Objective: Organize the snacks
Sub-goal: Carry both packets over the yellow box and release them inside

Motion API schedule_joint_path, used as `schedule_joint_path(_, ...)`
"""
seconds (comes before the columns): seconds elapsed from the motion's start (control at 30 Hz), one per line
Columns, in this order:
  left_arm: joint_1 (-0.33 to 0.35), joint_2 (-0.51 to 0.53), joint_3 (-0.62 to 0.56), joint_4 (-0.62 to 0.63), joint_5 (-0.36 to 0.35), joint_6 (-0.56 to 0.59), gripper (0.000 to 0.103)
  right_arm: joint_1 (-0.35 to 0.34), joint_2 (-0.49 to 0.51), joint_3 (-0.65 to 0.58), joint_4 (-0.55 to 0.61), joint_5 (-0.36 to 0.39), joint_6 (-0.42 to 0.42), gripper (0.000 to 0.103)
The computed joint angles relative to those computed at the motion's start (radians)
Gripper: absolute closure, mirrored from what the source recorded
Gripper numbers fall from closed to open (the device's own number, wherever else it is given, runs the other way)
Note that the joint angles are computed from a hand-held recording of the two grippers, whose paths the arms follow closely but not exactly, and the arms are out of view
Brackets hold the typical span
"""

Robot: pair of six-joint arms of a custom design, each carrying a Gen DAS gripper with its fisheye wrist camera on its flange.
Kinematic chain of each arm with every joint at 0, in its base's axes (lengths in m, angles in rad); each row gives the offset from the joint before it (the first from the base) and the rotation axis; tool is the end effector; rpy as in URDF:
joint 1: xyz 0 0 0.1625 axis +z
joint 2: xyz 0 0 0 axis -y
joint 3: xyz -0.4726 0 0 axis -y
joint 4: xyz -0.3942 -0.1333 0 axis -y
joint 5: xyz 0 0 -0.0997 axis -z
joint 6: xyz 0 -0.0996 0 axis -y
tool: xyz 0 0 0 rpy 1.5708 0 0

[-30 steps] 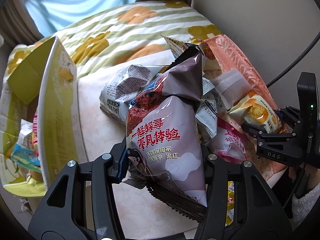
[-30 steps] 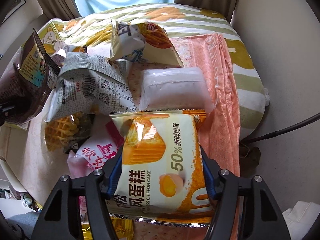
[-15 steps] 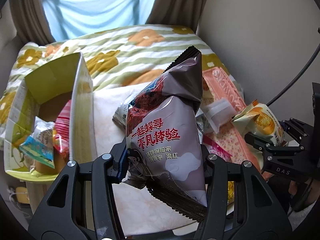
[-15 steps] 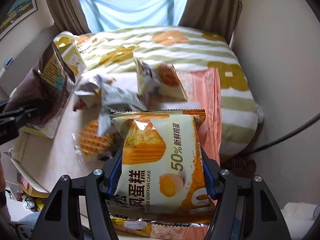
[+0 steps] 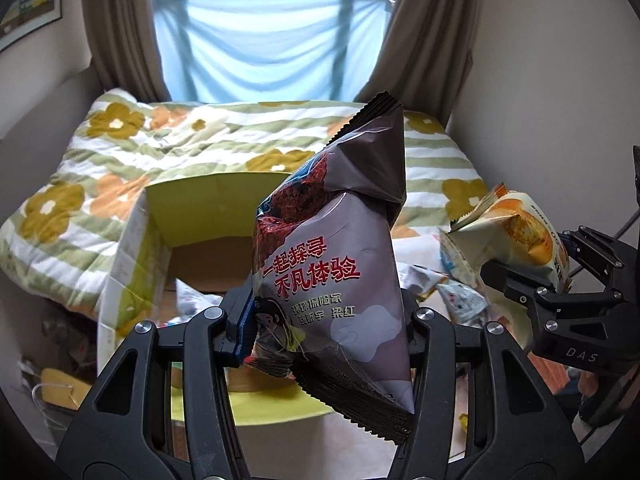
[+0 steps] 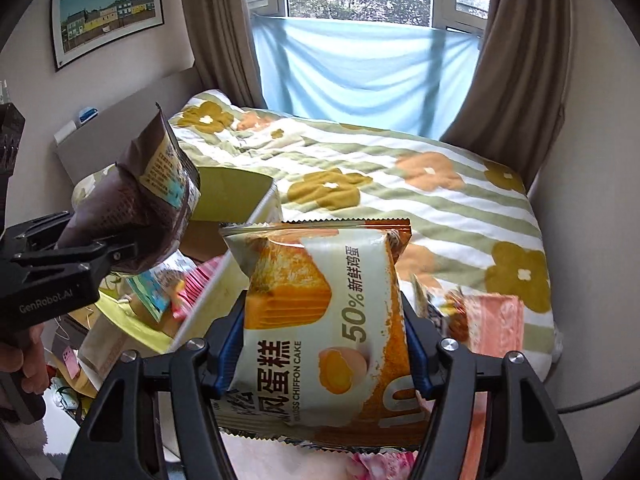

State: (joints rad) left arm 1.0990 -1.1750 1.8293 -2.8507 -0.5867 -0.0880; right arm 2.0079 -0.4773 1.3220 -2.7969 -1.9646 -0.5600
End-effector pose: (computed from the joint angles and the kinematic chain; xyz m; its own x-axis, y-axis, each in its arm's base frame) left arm -0.0838 -0.6399 0.3723 -0.7444 -0.2455 -0.6210 0.3042 0.7032 -0.6427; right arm 0.4283 -0.6920 0.0366 -0.5514 -0.6682 0.4995 -0.8094 0.5735 -0.1262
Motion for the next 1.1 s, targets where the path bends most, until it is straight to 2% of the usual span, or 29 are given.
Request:
schedule_joint_path(0.17, 0.095, -0.042, -0.069, 0.063, -0.026, 0.048, 0.056, 0.048, 0.144, -0.196, 0.116, 0.04, 0.07, 0.041)
schedule_joint_path(0.27, 0.161, -0.047, -0.127, 0.117, -0.067, 0.063, 0.056, 0.068, 0.234, -0.319, 0.176, 0.049, 0.105, 0.041)
schedule_joint_path(0.53, 0.304, 0.01, -0.302, 0.321, -0.162, 0.053, 0.056, 0.09, 0.461, -0.69, 0.406, 0.034, 0.255, 0.041)
schedule_joint_path(0.67, 0.35, 0.048, -0.371, 0.406, -0.187, 0.035, 0.056, 0.089, 0.525, -0.806, 0.5, 0.025, 0.298, 0.041)
schedule_joint_path(0.77, 0.373, 0.07, -0.408, 0.438, -0.211, 0.016, 0.055, 0.086, 0.556, -0.87, 0.556, 0.034, 0.29, 0.041)
schedule_joint_path(0.83, 0.381, 0.086, -0.438, 0.496, -0.215, -0.009, 0.048, 0.084, 0.585, -0.929, 0.598, 0.034, 0.28, 0.041)
schedule_joint_path(0.9, 0.378, 0.099, -0.45, 0.519, -0.179, -0.011, 0.019, 0.078, 0.61, -0.986, 0.64, 0.041, 0.284, 0.041)
schedule_joint_path(0.93, 0.373, 0.101, -0.442, 0.506, -0.151, 0.001, 0.0, 0.076, 0.624, -1.019, 0.665, 0.045, 0.289, 0.041)
schedule_joint_path(1.0, 0.363, 0.093, -0.416, 0.455, -0.129, 0.035, 0.0, 0.072, 0.637, -1.052, 0.691, 0.051, 0.29, 0.041)
schedule_joint_path(1.1, 0.356, 0.07, -0.39, 0.453, -0.125, 0.018, 0.0, 0.069, 0.649, -1.083, 0.719, 0.051, 0.286, 0.041)
